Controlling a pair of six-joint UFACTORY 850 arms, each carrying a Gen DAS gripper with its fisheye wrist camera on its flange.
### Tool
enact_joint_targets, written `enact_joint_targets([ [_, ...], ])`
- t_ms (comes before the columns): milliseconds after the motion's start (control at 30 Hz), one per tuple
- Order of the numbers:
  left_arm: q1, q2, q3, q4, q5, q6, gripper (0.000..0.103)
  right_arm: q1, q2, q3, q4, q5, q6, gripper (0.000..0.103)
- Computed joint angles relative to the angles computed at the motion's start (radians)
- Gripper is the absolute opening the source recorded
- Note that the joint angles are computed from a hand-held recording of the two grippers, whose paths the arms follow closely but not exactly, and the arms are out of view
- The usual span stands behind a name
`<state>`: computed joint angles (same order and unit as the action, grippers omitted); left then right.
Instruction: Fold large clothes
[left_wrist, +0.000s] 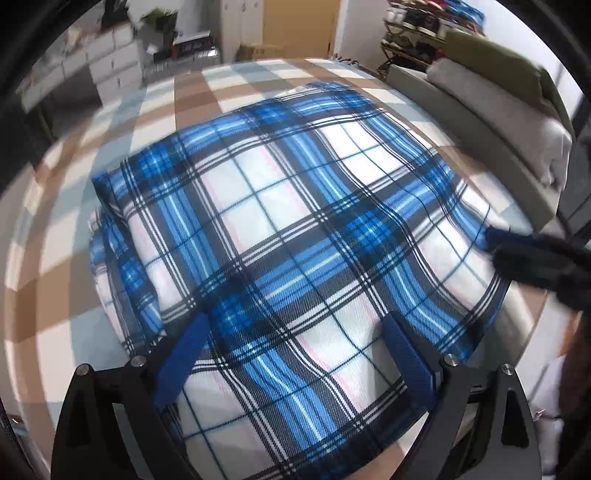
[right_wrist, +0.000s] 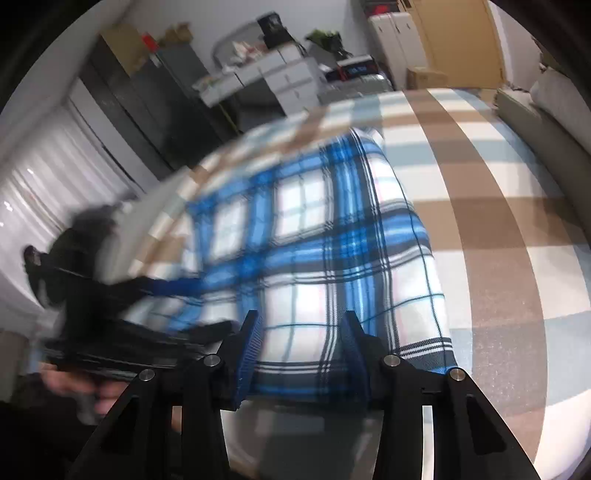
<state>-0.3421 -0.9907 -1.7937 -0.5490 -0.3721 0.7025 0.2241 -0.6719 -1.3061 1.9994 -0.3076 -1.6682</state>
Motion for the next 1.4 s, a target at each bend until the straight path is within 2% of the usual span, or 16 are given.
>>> enact_joint_targets([
  [67, 0.006, 0.016, 0.015, -0.012, -0.011, -0.008, 0.091, 0.001, 0.011, 0.015, 0.029, 0.037, -0.031, 0.044],
  [133, 0.024, 0.036, 0.042, -0.078, 0.001, 0.025, 0.091, -0.004, -0.031, -0.006, -0.091, 0.022, 0.086, 0.047],
  [200, 0.039, 0.055, 0.068, -0.017, 0.072, -0.087, 0.092, -0.013, -0.036, -0.011, -0.131, -0.002, 0.132, 0.046],
  [267, 0.062, 0.041, 0.043, 0.096, 0.070, -0.259, 0.093, -0.027, -0.030, -0.013, -0.114, -0.053, 0.114, 0.048],
  [367, 0.128, -0.027, -0.063, -0.007, -0.081, -0.324, 0.093, -0.056, 0.006, -0.013, -0.022, -0.072, 0.016, 0.056],
  [400, 0.144, -0.038, -0.076, -0.078, -0.120, -0.293, 0.093, -0.064, 0.002, -0.039, -0.074, -0.034, 0.065, 0.073],
  [433, 0.164, -0.056, -0.098, -0.179, -0.174, -0.232, 0.093, -0.070, -0.017, -0.081, -0.167, -0.001, 0.157, 0.081],
  [533, 0.193, -0.109, -0.167, -0.343, -0.314, -0.129, 0.093, -0.095, -0.142, -0.245, -0.481, 0.011, 0.471, 0.080],
  [700, 0.168, -0.179, -0.284, -0.298, -0.377, -0.109, 0.093, -0.141, -0.341, -0.513, -0.830, -0.280, 0.885, 0.054],
  [833, 0.143, -0.237, -0.405, -0.220, -0.415, -0.157, 0.090, -0.123, -0.340, -0.521, -0.873, -0.247, 0.903, 0.052],
  [867, 0.136, -0.238, -0.412, -0.197, -0.418, -0.152, 0.073, -0.117, -0.330, -0.502, -0.850, -0.238, 0.877, 0.052],
  [900, 0.128, -0.244, -0.432, -0.165, -0.431, -0.154, 0.066, -0.113, -0.319, -0.485, -0.838, -0.237, 0.854, 0.050],
  [1000, 0.106, -0.243, -0.443, -0.095, -0.404, -0.145, 0.058, -0.108, -0.294, -0.449, -0.790, -0.267, 0.785, 0.046],
  [1133, 0.124, -0.274, -0.499, -0.109, -0.450, -0.153, 0.057, -0.134, -0.274, -0.406, -0.659, -0.384, 0.675, 0.046],
  [1300, 0.148, -0.311, -0.545, -0.141, -0.517, -0.148, 0.057, -0.141, -0.327, -0.464, -0.731, -0.407, 0.801, 0.046],
  [1400, 0.131, -0.276, -0.495, -0.127, -0.491, -0.105, 0.042, -0.115, -0.319, -0.475, -0.775, -0.357, 0.788, 0.044],
])
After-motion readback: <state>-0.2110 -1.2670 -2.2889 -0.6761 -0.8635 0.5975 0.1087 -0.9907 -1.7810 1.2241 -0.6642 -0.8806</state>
